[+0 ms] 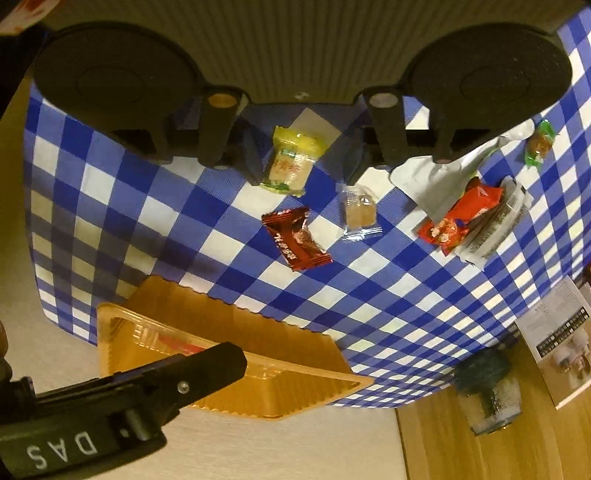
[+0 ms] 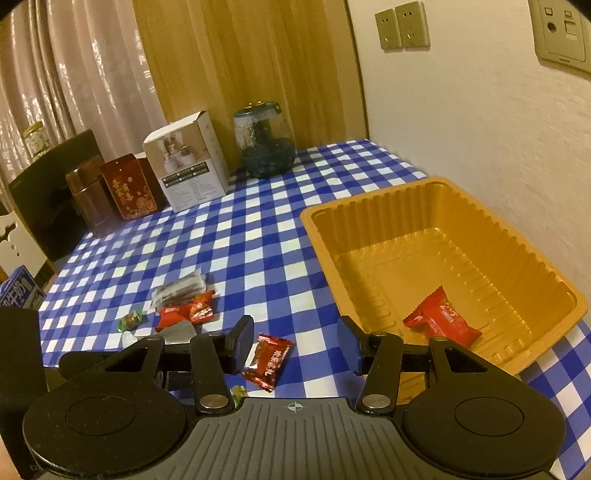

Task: Organize snacks
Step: 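Grasp a red candy with the right gripper while the left gripper grasps the yellow-green candy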

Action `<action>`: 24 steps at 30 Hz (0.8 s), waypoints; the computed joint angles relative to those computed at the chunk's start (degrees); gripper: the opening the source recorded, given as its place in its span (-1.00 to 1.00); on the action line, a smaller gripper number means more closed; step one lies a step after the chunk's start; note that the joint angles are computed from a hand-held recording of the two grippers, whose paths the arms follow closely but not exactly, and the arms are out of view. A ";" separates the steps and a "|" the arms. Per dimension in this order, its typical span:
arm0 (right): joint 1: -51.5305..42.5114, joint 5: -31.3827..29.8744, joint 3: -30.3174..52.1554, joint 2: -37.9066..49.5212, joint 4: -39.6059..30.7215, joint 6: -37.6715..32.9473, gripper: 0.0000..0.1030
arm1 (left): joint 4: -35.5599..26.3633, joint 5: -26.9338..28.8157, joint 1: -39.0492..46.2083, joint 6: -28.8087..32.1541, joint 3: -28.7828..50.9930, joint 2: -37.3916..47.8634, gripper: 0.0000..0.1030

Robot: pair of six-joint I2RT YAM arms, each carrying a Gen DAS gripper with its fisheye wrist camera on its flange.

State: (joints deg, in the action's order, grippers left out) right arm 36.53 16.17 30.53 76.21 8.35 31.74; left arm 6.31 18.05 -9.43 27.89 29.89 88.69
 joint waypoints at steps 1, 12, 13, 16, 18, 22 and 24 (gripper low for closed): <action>0.14 0.11 0.12 0.08 -0.06 0.04 0.00 | -0.62 0.33 0.00 -0.24 0.26 0.04 -0.28; 3.31 2.19 1.24 1.23 -0.43 -1.03 -0.01 | -8.68 -2.40 3.36 -6.29 1.72 -5.03 -0.62; 3.55 2.19 1.39 1.58 -0.29 -1.24 -0.01 | -9.42 -2.29 4.66 -6.81 1.98 -5.84 -0.62; 4.44 2.65 2.40 3.72 -0.23 -1.26 -0.01 | -10.94 -1.11 8.48 -7.74 2.86 -7.85 -0.62; 5.23 3.46 3.36 5.68 -0.23 -1.26 -0.01 | -10.98 -0.53 9.91 -7.84 3.25 -8.66 -0.62; 6.76 4.08 5.51 10.81 0.66 -2.28 -0.01 | -11.31 0.27 12.34 -9.24 4.95 -8.90 -0.62; 6.95 4.34 6.51 13.58 1.40 -2.39 -0.01 | -11.56 0.50 12.80 -10.35 5.94 -8.59 -0.62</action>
